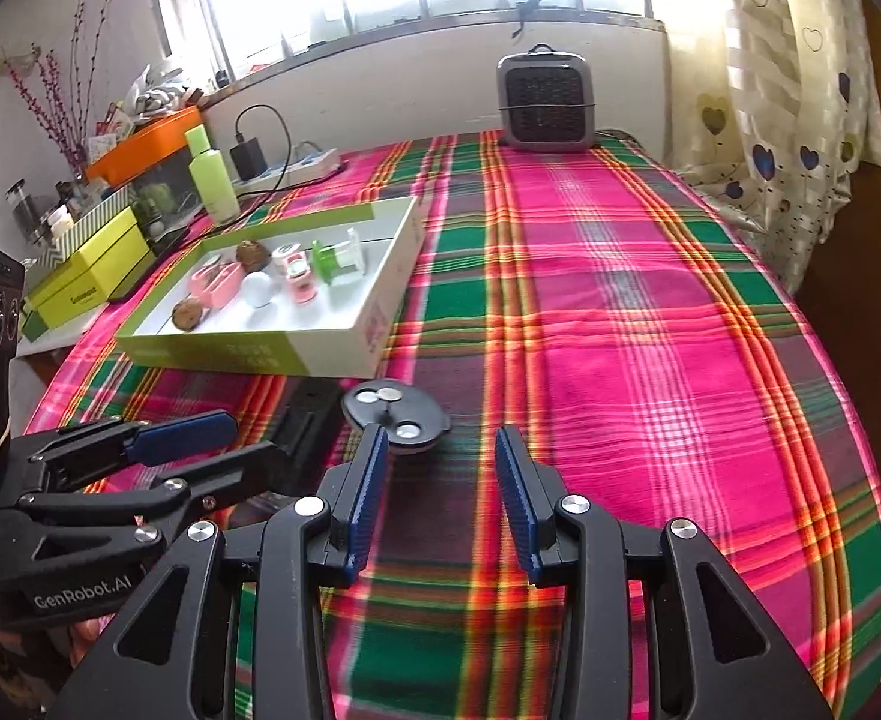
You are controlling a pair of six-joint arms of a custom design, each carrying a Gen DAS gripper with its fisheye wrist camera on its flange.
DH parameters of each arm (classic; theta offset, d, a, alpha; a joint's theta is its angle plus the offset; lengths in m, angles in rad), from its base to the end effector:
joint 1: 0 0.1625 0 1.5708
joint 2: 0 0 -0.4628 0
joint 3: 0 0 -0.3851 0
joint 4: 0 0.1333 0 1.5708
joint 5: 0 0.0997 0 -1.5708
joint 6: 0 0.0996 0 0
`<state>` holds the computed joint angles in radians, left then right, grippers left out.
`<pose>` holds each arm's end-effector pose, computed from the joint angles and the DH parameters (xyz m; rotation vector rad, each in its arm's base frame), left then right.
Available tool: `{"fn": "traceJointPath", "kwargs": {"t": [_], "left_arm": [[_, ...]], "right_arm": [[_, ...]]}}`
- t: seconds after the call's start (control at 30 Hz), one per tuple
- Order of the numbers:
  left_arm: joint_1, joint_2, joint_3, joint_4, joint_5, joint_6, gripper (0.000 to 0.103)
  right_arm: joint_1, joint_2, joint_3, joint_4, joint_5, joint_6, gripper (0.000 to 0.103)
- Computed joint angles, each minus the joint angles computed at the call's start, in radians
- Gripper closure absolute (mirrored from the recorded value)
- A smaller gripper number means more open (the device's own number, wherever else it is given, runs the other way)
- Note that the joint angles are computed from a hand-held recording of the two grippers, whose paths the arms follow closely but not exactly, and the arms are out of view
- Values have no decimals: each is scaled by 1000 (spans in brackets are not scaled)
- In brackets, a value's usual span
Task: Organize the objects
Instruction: 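Move right gripper to the black round disc while left gripper approaches the black rectangular device, then close left gripper on the black rectangular device while right gripper grasps the black disc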
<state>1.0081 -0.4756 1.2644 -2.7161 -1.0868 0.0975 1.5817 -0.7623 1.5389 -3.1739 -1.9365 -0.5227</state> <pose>-0.2786 -0.7784 0.0533 0.7575 2.5793 -0.6236 0.1058 -0.7443 0.2225 0.4521 -2.4039 0.9201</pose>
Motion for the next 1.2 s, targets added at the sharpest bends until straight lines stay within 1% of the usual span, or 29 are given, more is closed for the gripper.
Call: {"fn": "traceJointPath", "kwargs": {"t": [0.13,0.23,0.3,0.7,0.77,0.87,0.93,0.97,1.2], "left_arm": [[-4,16,-19,16,11,0,56],[-8,30,-36,35,46,-13,56],[-11,36,-38,26,64,-7,56],[-17,66,-75,19,120,15,57],[-16,65,-73,15,119,12,58],[-16,62,-66,6,128,12,67],[-15,60,-62,0,137,11,75],[-14,58,-59,-3,139,8,76],[-8,37,-26,-31,139,1,78]], "right_arm": [[-3,-3,-2,1,-4,3,65],[-4,-3,-5,6,-4,2,65],[-5,-3,-7,10,-2,-2,65],[-8,-1,-20,33,3,0,65],[-7,1,-21,36,2,-4,64],[-5,2,-22,37,3,-9,65],[-4,3,-22,37,5,-12,65],[-3,4,-24,38,5,-13,65],[5,10,-30,45,13,-27,65]]}}
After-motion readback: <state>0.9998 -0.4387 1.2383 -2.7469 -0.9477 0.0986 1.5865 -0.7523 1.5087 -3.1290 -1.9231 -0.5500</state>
